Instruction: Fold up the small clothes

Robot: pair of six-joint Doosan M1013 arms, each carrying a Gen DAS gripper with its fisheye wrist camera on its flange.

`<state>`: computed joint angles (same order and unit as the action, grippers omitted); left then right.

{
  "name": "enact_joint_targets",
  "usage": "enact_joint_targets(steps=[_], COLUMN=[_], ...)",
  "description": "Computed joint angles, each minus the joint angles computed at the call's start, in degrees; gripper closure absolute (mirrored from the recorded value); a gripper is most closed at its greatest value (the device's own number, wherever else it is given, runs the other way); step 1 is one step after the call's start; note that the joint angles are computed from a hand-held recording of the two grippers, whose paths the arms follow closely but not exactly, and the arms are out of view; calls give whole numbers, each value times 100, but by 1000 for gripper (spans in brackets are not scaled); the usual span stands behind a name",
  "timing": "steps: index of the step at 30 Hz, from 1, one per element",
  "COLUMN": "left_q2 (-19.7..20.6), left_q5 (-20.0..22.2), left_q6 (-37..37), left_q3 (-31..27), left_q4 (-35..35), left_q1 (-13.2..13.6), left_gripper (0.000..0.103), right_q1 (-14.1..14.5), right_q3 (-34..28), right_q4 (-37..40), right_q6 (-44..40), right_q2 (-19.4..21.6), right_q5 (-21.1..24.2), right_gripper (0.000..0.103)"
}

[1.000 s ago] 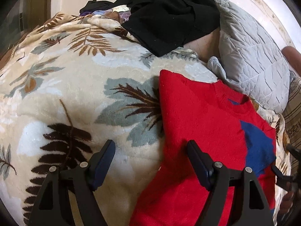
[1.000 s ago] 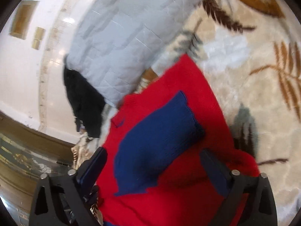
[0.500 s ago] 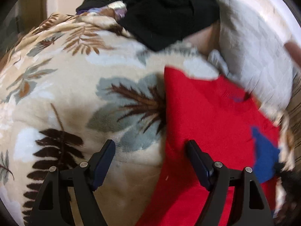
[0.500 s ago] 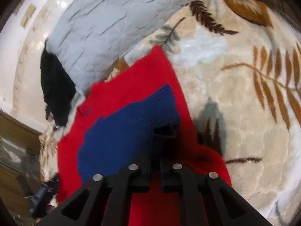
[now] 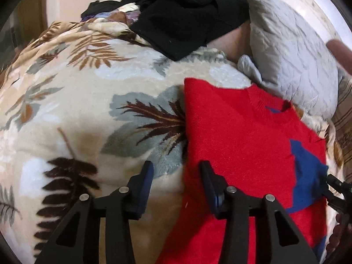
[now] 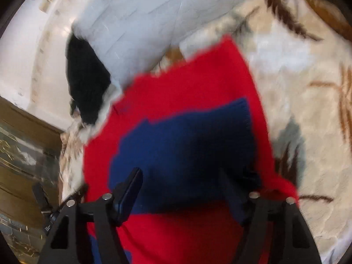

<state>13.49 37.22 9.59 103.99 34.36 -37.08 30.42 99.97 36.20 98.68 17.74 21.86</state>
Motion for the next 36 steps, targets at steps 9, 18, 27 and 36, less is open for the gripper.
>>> enact_joint_targets(steps=[9, 18, 27, 36], left_q2=[66, 310, 270, -39], left_q5=[36, -78, -327, -408], left_q6=[274, 360, 290, 138], left_q3=[-14, -145, -63, 130], left_q4=[47, -49, 189, -111], left_q1=[-52, 67, 84, 83], left_gripper=[52, 42, 53, 52], right_q1=[-240, -549, -486, 20], right_q3=[-45, -439, -638, 550], right_q4=[1177, -893, -1293, -1046], right_q6=[-1255, 706, 1064, 515], right_q2=[39, 382, 585, -734], right_q5=[286, 103, 180, -258], right_gripper=[34, 34, 69, 21])
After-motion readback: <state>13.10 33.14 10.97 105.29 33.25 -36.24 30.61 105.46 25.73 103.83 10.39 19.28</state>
